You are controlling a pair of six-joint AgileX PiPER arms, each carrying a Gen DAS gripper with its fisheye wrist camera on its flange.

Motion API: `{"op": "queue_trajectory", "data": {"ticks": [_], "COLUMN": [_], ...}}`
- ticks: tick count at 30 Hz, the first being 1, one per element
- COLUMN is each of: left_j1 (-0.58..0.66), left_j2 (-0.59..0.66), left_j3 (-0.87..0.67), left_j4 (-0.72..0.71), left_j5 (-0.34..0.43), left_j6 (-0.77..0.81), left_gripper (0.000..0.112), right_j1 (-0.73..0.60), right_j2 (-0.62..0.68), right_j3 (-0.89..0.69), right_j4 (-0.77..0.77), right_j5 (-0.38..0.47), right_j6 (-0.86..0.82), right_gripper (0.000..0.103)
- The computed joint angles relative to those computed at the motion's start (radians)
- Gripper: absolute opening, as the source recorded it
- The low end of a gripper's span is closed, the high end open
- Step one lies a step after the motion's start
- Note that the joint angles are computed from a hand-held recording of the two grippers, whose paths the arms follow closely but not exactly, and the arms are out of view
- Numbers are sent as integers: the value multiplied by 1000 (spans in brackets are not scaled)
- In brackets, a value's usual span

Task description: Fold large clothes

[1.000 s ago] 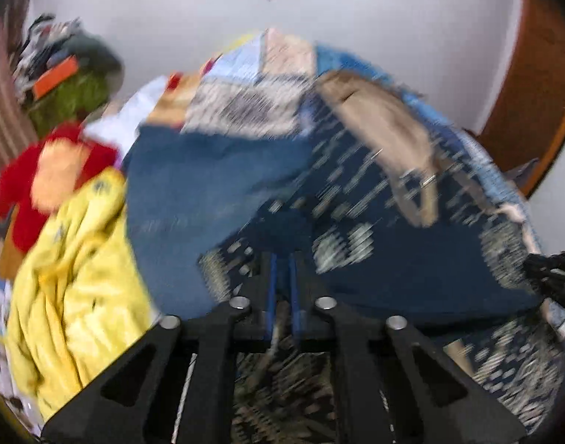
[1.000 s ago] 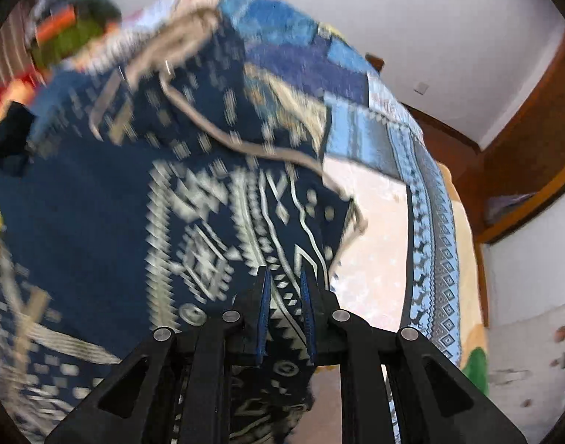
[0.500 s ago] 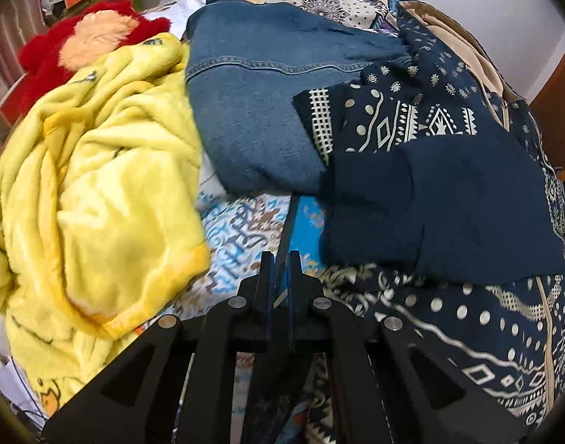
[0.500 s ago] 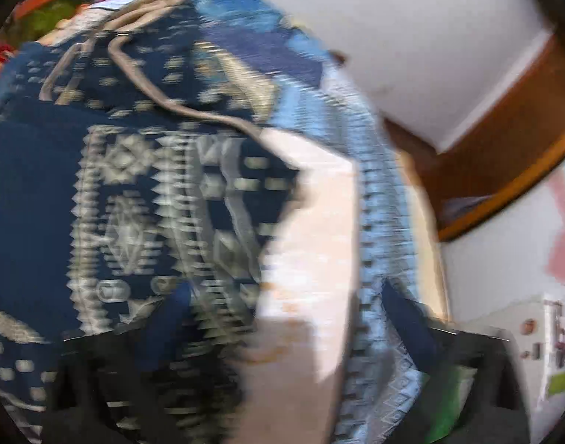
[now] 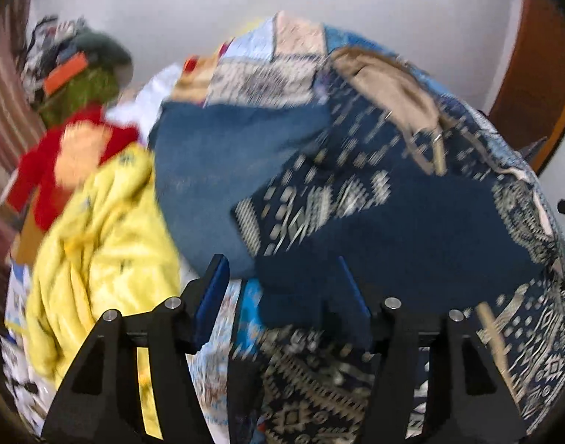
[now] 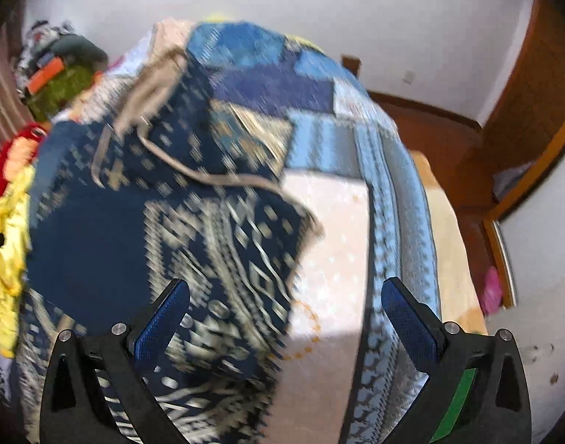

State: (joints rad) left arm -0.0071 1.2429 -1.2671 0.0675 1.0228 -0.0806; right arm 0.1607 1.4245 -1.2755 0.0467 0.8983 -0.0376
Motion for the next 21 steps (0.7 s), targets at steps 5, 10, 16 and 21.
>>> {"op": "queue_trajectory", "data": {"ticks": [5,10,16,21], "left_j1": [-100,-180,-189,-173], "left_j2": [101,214,379,548], "left_j3": [-185,-323,-489,-658], "left_j4": [71,186,177,148], "left_j5": [10,9,0,22], "left_j6": [-30,-81,-52,-54], "left_gripper": [74,88,88,88], "right_j1": [62,102,138,170], "right_j2": [33,157,348,585], "right_j3": [-147,-350,-604,-897], "right_j4": [11,10,23,10], "right_j5": [20,45,88,177], "right_j6": [14,26,29,55], "right_gripper": [103,103,103,103]}}
